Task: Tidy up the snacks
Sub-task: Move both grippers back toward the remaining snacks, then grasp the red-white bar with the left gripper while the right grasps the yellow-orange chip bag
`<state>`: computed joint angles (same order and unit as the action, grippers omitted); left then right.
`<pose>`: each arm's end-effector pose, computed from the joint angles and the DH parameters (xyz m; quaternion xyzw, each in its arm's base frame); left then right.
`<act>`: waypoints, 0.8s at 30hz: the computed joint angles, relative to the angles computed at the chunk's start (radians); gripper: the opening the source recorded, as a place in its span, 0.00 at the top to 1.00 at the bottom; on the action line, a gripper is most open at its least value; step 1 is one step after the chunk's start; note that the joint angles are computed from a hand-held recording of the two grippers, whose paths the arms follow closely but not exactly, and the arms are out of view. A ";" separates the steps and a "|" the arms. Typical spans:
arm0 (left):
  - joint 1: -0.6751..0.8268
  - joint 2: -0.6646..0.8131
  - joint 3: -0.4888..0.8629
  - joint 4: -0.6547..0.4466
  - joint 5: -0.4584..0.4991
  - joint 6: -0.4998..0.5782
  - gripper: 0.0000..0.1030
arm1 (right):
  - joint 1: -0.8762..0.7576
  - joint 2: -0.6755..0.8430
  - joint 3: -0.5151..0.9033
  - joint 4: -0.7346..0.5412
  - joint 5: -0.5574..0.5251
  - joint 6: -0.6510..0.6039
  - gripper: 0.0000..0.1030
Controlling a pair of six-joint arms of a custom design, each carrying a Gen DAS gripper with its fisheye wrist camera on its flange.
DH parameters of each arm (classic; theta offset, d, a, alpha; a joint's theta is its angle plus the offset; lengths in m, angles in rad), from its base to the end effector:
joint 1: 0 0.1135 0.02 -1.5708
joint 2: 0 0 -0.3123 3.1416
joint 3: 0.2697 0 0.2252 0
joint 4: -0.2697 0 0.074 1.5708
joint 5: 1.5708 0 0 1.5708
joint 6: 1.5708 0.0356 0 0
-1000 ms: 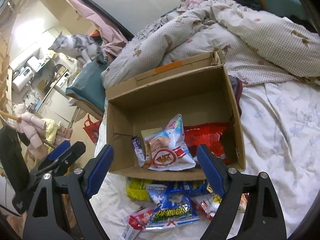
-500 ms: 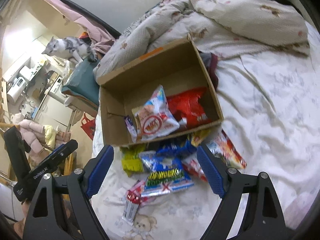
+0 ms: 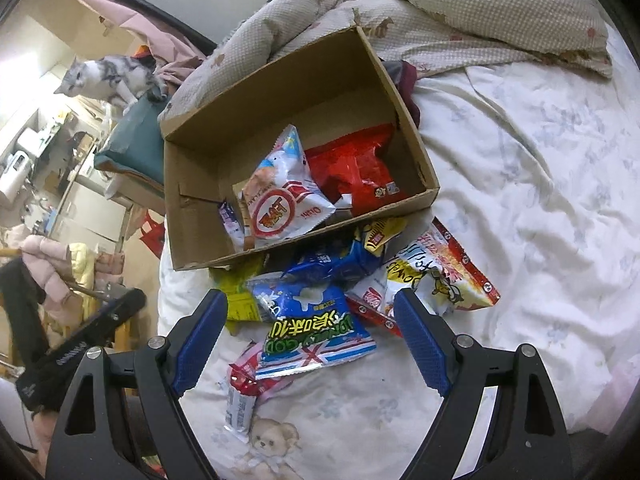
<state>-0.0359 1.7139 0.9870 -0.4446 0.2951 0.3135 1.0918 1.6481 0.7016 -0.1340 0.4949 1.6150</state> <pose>0.3080 -0.0214 0.2236 0.1972 0.9497 -0.1156 0.2142 0.1391 0.2312 0.1909 0.3007 0.8932 0.1785 0.2828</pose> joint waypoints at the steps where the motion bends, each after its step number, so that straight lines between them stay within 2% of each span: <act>1: -0.007 0.017 0.003 -0.012 -0.014 0.006 0.07 | -0.001 0.001 -0.006 0.008 -0.006 0.004 0.15; 8: -0.085 0.108 -0.035 -0.116 -0.118 0.101 0.07 | -0.016 0.004 -0.019 0.024 -0.031 0.012 0.15; 13: -0.161 0.110 -0.161 -0.047 -0.213 0.211 0.08 | -0.019 -0.009 -0.037 0.029 -0.031 0.035 0.15; 16: -0.174 0.158 -0.185 -0.042 -0.234 0.212 0.21 | -0.024 -0.015 -0.059 0.058 -0.038 0.048 0.15; 18: -0.182 0.208 -0.189 -0.059 -0.240 0.214 0.42 | -0.027 -0.015 -0.064 0.065 -0.044 0.048 0.15; 20: -0.189 0.215 -0.222 -0.017 -0.262 0.225 0.50 | -0.028 -0.017 -0.065 0.067 -0.047 0.048 0.15; 23: -0.195 0.174 -0.265 0.018 -0.256 0.259 0.73 | -0.025 -0.016 -0.056 0.042 -0.042 0.059 0.15; 24: -0.196 0.162 -0.273 0.018 -0.251 0.263 0.73 | -0.023 -0.016 -0.056 0.037 -0.041 0.062 0.15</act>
